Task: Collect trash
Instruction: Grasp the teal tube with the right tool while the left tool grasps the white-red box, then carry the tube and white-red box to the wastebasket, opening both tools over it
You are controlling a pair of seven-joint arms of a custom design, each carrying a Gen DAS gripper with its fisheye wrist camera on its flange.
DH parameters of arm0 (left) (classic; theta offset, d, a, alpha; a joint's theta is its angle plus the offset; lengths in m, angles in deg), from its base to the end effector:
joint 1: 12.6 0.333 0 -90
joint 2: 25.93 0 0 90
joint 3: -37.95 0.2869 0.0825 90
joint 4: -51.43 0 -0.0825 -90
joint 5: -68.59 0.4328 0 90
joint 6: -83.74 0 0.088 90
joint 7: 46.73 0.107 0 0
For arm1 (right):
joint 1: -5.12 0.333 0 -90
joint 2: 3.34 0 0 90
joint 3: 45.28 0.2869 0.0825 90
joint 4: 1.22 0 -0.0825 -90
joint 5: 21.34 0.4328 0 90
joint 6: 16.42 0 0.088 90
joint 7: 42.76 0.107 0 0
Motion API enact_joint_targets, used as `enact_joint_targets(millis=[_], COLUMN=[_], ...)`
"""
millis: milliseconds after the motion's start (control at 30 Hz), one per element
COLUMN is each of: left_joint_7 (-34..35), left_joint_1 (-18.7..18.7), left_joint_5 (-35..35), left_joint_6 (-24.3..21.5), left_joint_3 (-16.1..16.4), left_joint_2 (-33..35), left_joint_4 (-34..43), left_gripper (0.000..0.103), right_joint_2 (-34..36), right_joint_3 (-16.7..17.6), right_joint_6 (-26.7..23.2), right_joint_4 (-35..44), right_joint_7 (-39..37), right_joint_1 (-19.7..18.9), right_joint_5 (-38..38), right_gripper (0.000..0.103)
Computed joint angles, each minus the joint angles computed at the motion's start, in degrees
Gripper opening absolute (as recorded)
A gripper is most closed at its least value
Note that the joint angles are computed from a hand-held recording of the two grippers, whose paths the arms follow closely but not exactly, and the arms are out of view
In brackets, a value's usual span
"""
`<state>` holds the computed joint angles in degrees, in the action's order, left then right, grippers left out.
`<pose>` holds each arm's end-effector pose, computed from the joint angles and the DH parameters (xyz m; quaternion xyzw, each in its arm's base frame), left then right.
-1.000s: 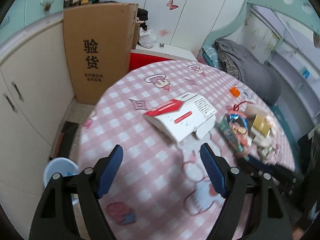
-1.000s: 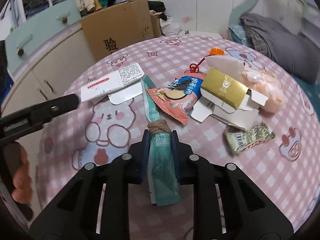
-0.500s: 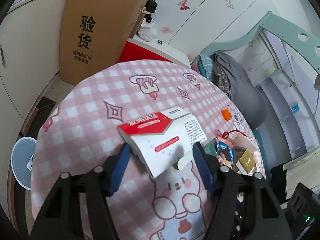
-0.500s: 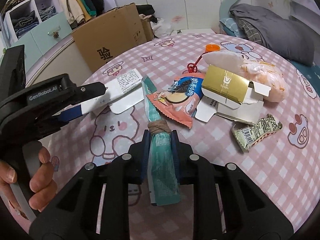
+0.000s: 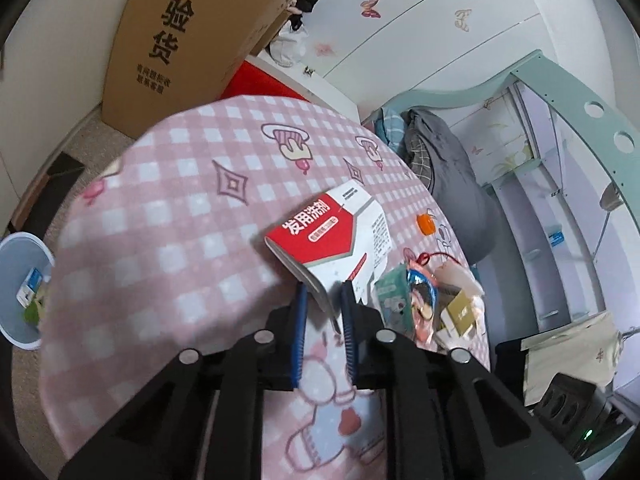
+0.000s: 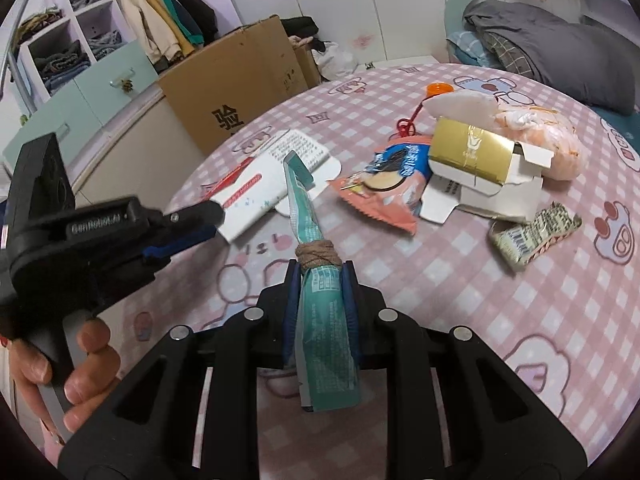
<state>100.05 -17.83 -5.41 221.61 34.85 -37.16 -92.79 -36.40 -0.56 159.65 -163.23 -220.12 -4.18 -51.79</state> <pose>0.4918 -0.0775 0.2998 0.5913 -0.6887 0.4038 0.1143 0.3580 0.2527 0.3155 -0.4996 0.7747 -0.1926 0.3364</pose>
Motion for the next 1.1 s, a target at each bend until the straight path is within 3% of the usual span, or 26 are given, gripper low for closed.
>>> enact_joint_targets(millis=[267,533,633,667,733,767,867,933,1033,1100], left_joint_7=[7.98,9.27,10.88,11.74,13.96,16.18,28.97,31.61,30.68,28.76], left_joint_1=[0.67,4.50,4.41,4.03,3.00,1.94,-3.88,-6.27,-8.41,-8.90], left_joint_5=[0.91,7.86,8.21,8.17,9.65,9.28,5.52,7.80,12.92,16.29], left_joint_6=[3.26,0.44,4.28,4.80,5.71,7.35,18.34,21.23,25.56,25.59], left_joint_3=[3.61,10.01,10.05,10.55,10.38,10.20,8.57,7.51,5.44,5.28], left_joint_2=[-12.41,-20.37,-22.17,-22.37,-22.23,-22.66,-22.64,-19.78,-14.13,-12.37], left_joint_4=[-10.44,-18.24,-19.60,-19.56,-18.47,-18.52,-18.82,-17.17,-14.28,-13.30], left_gripper=[0.005,0.000,0.001,0.006,0.047,0.079,0.082,0.082,0.082,0.082], right_joint_2=[-1.22,3.29,3.32,2.74,1.28,0.60,-1.17,-1.47,-0.81,-0.27], right_joint_3=[2.10,7.04,8.48,8.42,7.15,6.32,2.99,1.68,0.25,-0.44], right_joint_6=[2.20,0.94,-0.57,-1.60,-3.33,-3.56,-4.82,-5.14,-4.74,-4.54], right_joint_4=[-0.39,5.72,7.06,7.08,6.37,5.73,3.75,3.12,2.68,2.56], right_joint_7=[1.49,0.31,2.02,2.85,4.43,5.17,6.40,7.36,8.62,9.02], right_joint_1=[1.43,-1.39,-2.27,-1.86,-0.12,0.85,4.15,5.20,5.62,5.82], right_joint_5=[2.92,1.99,0.67,0.41,-0.14,-0.43,-1.34,-2.38,-4.26,-5.33], right_gripper=[0.021,0.021,0.021,0.021,0.021,0.021,0.021,0.021,0.021,0.021])
